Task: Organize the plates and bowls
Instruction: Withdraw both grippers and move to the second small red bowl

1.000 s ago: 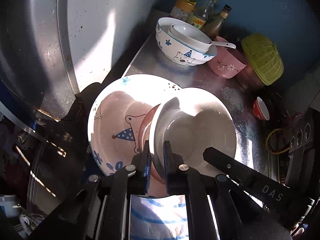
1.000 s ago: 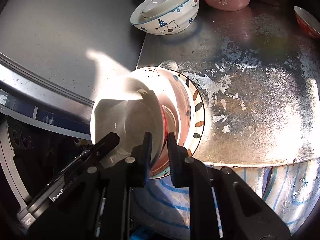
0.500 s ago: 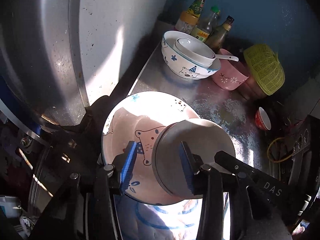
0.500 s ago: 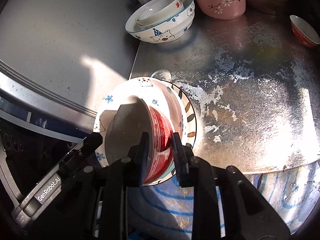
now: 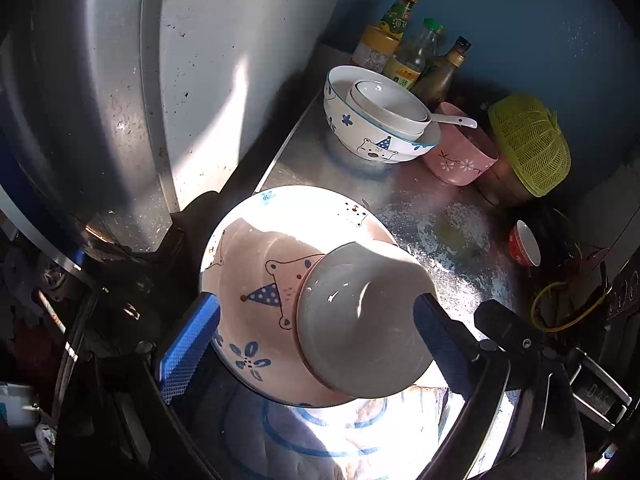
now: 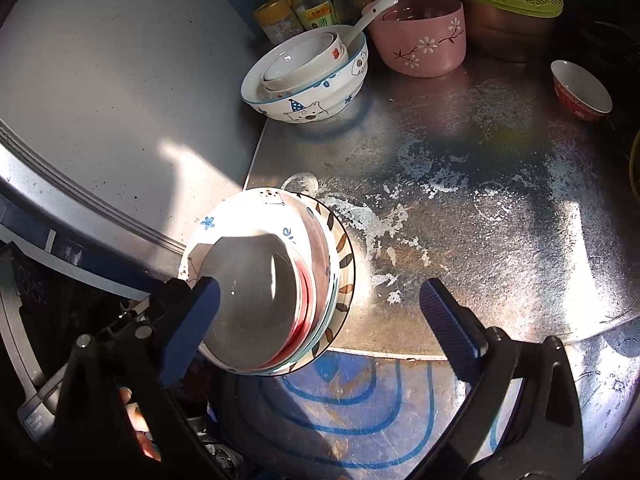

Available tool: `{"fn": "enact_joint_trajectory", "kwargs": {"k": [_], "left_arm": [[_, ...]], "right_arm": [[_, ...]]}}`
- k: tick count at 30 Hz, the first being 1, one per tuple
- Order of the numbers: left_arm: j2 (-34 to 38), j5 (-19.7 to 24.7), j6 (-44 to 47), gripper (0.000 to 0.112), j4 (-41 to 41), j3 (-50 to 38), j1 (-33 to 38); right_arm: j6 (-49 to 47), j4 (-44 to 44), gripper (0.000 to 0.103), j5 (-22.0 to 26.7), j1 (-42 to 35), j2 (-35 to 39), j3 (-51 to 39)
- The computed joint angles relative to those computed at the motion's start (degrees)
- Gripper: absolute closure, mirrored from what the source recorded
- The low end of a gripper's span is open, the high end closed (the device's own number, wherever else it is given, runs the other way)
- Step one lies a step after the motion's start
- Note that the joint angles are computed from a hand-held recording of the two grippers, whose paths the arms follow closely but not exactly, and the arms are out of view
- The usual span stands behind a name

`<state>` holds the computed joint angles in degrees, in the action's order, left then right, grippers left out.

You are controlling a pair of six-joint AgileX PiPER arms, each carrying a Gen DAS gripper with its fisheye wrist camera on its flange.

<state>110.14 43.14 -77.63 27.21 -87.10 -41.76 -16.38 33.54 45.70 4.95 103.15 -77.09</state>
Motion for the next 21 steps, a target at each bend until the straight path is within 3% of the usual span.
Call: {"fn": "enact_joint_trajectory", "kwargs": {"k": [21], "left_arm": [[8.41, 8.46, 6.19, 0.01, -1.04, -16.09, -4.07]], "right_arm": [[-2.9, -1.55, 0.0, 2.56, -11.65, -2.18, 0.76]]}}
